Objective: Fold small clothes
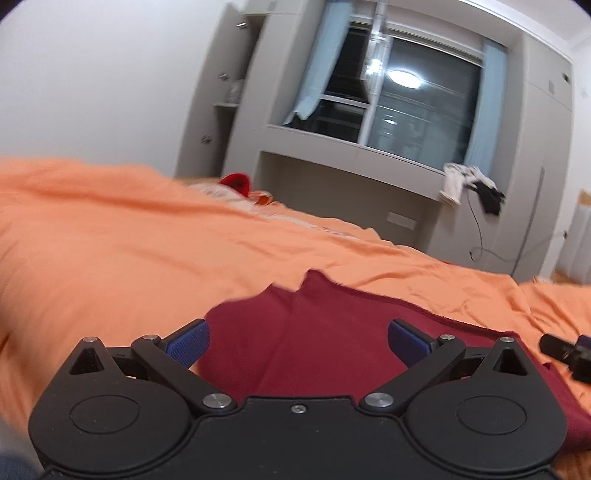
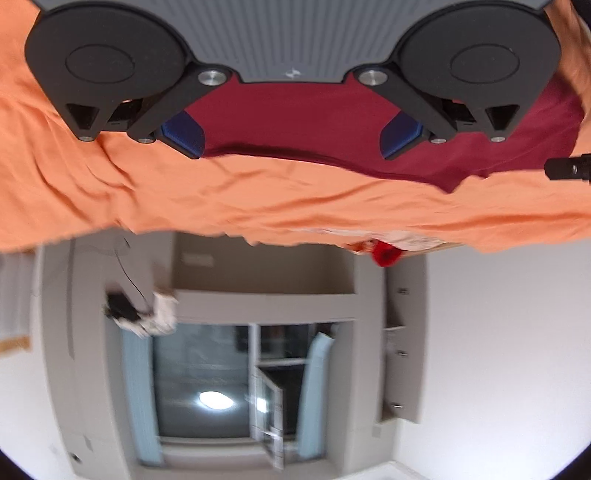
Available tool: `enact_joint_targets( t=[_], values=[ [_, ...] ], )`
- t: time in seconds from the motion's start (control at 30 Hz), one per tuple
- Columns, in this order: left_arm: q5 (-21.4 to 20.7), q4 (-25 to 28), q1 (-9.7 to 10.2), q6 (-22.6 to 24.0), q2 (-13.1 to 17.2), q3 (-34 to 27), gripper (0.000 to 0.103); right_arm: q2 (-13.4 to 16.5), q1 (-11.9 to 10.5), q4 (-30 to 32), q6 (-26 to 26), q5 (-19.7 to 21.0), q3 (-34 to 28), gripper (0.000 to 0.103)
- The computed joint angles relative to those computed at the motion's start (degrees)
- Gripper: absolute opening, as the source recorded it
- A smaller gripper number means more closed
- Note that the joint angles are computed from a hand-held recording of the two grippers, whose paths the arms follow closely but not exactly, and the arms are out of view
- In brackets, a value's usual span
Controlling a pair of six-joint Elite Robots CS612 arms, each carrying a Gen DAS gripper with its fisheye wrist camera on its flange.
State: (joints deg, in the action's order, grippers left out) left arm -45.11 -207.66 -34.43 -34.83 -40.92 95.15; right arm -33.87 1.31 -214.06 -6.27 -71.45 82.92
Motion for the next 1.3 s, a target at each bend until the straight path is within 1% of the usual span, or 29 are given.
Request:
enact_joint_targets(
  t=[0.07,0.17,0.2,0.27,0.3,0.37,0.43,0.47,0.57,0.67,0.73,0.8,0.9,0.93,1.0,1.07,1.1,1.17,1.23,1.3],
  values=[
    [-0.84,-0.06,0.12,-4.03,-0.69,1.94,0.102,0.11,0.64,-0.5,-2.35,0.09,0.27,0.103],
    [-1.3,1.39,0.64,-10.19,-1.52,3.49,0.102,0.65,1.24,-1.67,-2.7,0.7,0.73,0.103],
    [-1.62,2.27,0.79,-12.18,-1.81,3.95,0.102,0.68,1.46,-0.93,-3.49,0.78,0.88,0.103],
    [-2.48,3.86,1.05,-15.08,-2.14,4.49,0.102,0.72,2.2,1.68,-6.32,-0.96,0.91,0.103],
    [-3.16,4.89,1.21,-16.09,-2.27,4.53,0.102,1.07,2.59,1.73,-6.63,-2.33,0.82,0.103],
    [-4.57,6.83,1.41,-17.24,-2.32,4.24,0.102,1.9,2.89,1.9,-5.17,-3.73,0.57,0.103],
    [-5.55,7.54,1.41,-16.88,-2.25,3.97,0.102,2.2,2.89,3.47,-2.93,-3.83,0.48,0.103],
    [-6.02,6.99,1.4,-16.45,-2.17,3.93,0.102,2.3,2.76,3.39,-1.94,-3.32,0.4,0.103],
    [-8.33,4.25,1.53,-15.95,-1.95,4.12,0.102,1.5,1.97,5.05,-2.38,-1.17,0.92,0.103],
    [-11.1,1.62,1.78,-16.14,-1.65,4.3,0.102,1.04,1.19,4.7,-1.66,0.06,1.65,0.103],
    [-14.2,-1.16,2.09,-16.95,-1.33,4.57,0.102,1.0,0.95,4.29,-1.66,0.5,2.07,0.103],
    [-17.67,-4.72,2.39,-18.95,-0.9,5.17,0.102,1.25,1.06,3.53,-1.48,0.27,2.06,0.103],
    [-23.99,-7.13,3.08,-21.3,-0.21,5.1,0.102,1.72,1.3,1.85,-0.73,-0.77,2.05,0.103],
    [-26.3,-7.73,3.35,-21.12,0.15,4.75,0.102,1.89,1.5,1.18,-0.53,-1.35,1.99,0.103],
    [-28.84,-8.27,3.67,-19.91,0.79,3.9,0.102,2.18,1.74,-0.19,-0.59,-2.38,2.07,0.103],
    [-27.55,-7.59,3.54,-19.48,1.49,2.64,0.102,2.31,1.82,-0.97,-0.5,-2.84,2.15,0.103],
    [-27.2,-6.92,3.61,-20.16,1.77,1.97,0.102,2.33,1.79,-1.24,-0.3,-2.88,2.24,0.103],
    [-29.17,-5.44,4.4,-21.5,2.35,0.13,0.102,2.34,1.75,-1.53,-0.16,-2.96,2.37,0.103],
    [-30.91,-0.68,5.36,-22.24,2.3,-2.15,0.102,2.32,1.74,-1.48,-0.2,-2.92,2.42,0.103],
    [-31.77,6.1,6.2,-21.91,2.18,-5.07,0.102,2.25,1.69,-1.3,-0.19,-2.72,2.46,0.103]
  ],
)
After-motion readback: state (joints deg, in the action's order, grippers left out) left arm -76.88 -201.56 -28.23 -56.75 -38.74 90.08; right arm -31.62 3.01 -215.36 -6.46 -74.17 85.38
